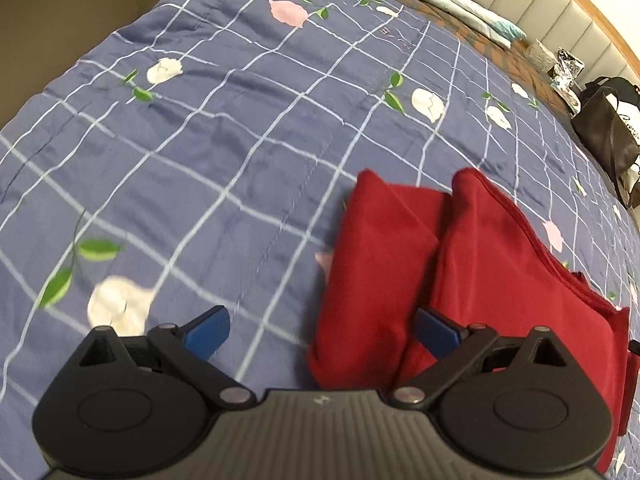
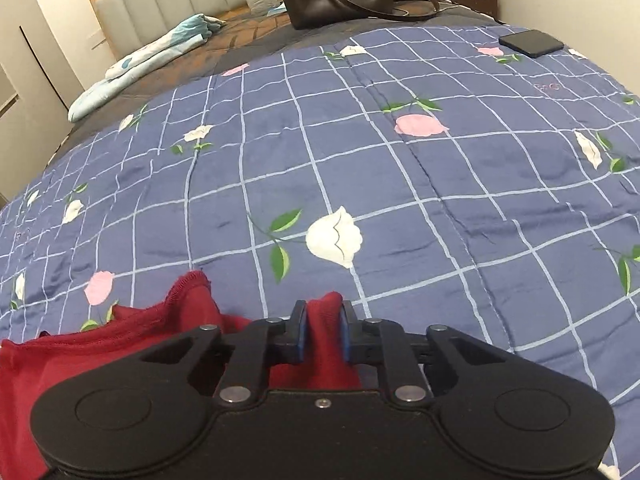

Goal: Fold small clothes

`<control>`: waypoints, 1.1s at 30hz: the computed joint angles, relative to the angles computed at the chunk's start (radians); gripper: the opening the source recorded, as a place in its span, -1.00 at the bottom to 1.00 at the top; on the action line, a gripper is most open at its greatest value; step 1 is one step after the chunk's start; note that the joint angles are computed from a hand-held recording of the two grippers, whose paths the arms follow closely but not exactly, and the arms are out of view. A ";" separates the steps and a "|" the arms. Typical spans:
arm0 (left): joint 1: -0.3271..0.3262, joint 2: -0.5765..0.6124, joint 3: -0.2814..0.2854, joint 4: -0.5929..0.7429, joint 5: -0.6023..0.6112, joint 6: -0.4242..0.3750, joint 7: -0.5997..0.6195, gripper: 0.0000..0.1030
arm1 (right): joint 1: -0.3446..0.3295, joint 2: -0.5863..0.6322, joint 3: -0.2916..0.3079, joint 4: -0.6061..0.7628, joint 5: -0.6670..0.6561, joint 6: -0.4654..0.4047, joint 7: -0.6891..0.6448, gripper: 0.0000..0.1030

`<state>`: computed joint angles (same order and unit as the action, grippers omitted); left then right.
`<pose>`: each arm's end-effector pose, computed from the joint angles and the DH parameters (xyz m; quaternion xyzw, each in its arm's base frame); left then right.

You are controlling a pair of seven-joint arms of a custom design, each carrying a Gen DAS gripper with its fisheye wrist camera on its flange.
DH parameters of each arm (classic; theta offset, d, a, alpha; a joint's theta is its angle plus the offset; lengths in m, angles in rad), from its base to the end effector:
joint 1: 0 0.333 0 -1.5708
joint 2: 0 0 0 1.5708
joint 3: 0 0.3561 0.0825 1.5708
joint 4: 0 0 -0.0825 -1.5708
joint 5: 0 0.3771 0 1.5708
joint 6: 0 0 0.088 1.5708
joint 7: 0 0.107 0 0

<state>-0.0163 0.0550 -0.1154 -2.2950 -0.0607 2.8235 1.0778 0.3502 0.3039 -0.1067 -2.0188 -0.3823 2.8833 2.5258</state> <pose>0.5509 -0.0692 0.4227 -0.8144 0.5305 -0.2175 0.0899 0.6199 0.1818 0.4042 -0.5462 0.7850 -0.1600 0.2446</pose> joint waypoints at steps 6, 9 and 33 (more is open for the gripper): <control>0.012 0.043 -0.008 0.045 -0.064 -0.010 0.067 0.96 | 0.069 -0.044 -0.068 -0.022 -0.203 -0.039 0.122 0.46; 0.011 0.031 -0.013 0.035 -0.095 -0.013 0.077 0.97 | 0.092 -0.076 -0.071 -0.028 -0.336 -0.079 0.210 0.75; -0.056 -0.043 -0.020 -0.101 -0.241 0.024 0.150 0.99 | 0.260 -0.026 0.145 0.025 -0.640 -0.246 0.315 0.98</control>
<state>-0.0726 0.0120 -0.1357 -2.3959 -0.3020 2.8474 1.2277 0.6099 0.2783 0.0383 -1.9937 -1.0222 2.6371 2.8413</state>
